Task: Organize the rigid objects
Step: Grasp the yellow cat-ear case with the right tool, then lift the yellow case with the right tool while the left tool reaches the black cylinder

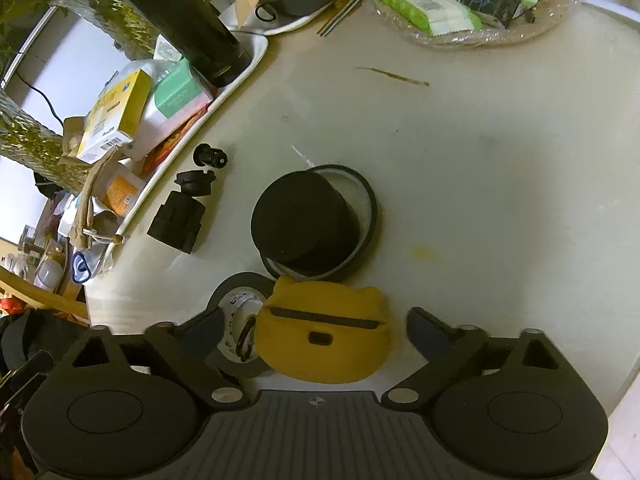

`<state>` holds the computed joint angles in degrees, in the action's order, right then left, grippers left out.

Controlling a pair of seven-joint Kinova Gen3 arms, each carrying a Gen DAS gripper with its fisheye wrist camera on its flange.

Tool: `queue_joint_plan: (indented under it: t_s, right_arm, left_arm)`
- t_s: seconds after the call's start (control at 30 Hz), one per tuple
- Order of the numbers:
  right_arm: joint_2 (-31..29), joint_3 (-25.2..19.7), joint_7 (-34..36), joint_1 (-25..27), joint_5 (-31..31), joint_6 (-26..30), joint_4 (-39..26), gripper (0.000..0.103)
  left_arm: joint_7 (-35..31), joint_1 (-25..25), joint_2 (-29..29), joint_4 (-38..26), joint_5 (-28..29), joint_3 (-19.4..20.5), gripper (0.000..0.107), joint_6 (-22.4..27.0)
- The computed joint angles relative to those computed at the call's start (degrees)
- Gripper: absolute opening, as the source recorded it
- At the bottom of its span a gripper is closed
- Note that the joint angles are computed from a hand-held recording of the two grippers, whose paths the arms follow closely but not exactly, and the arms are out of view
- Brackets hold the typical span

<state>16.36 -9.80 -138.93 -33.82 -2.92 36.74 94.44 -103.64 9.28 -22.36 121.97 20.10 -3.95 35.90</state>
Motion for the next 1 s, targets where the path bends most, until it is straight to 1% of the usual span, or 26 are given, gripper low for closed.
queue_joint_plan:
  t_s: [0.03, 0.07, 0.17, 0.3, 0.37, 0.43, 0.6, 0.77, 1.0]
  right_arm:
    - [0.18, -0.06, -0.07, 0.09, -0.27, 0.14, -0.1, 0.087]
    - [0.43, -0.06, -0.27, 0.03, -0.42, 0.38, -0.3, 0.086]
    - [0.73, 0.71, -1.8, -1.43, 1.59, 1.81, -1.38, 0.08]
    - [0.54, 0.66, -2.59, -1.57, 2.17, 2.05, -1.31, 0.079]
    - [0.24, 1.08, -4.07, -2.35, 3.32, 2.26, -1.27, 0.078]
    - [-0.41, 1.46, -5.44, -3.52, 5.58, 2.23, -1.04, 0.078]
    - [-3.33, 1.83, -9.94, -6.01, 11.51, 0.73, 0.93, 0.078]
    - [-5.69, 1.5, -15.8, -9.23, 20.52, 2.81, 1.6, 0.078]
    - [-10.07, -1.08, -23.57, -9.73, 28.18, 2.86, 5.0, 0.078]
  left_arm:
    - [-0.14, 0.14, 0.0, 0.02, 0.06, -0.09, 0.053, -0.01]
    - [-0.16, 0.18, 0.01, 0.02, 0.06, -0.06, 0.053, -0.03]
    - [0.07, 0.04, 0.0, 0.06, -0.18, 0.24, 0.053, -0.13]
    - [0.34, -0.1, 0.06, 0.03, -0.58, 0.56, 0.053, -0.37]
    - [0.77, -0.38, 0.1, 0.01, -1.14, 1.0, 0.053, -0.56]
    - [0.73, -0.24, 0.27, -0.04, -1.33, 0.93, 0.053, -0.69]
    - [2.13, -0.87, 0.26, -0.33, -3.45, 2.7, 0.053, -0.93]
    - [2.71, -0.68, 1.16, -1.39, -5.39, 3.98, 0.053, -0.37]
    - [3.23, -0.45, 2.25, -2.55, -9.22, 6.63, 0.054, -0.92]
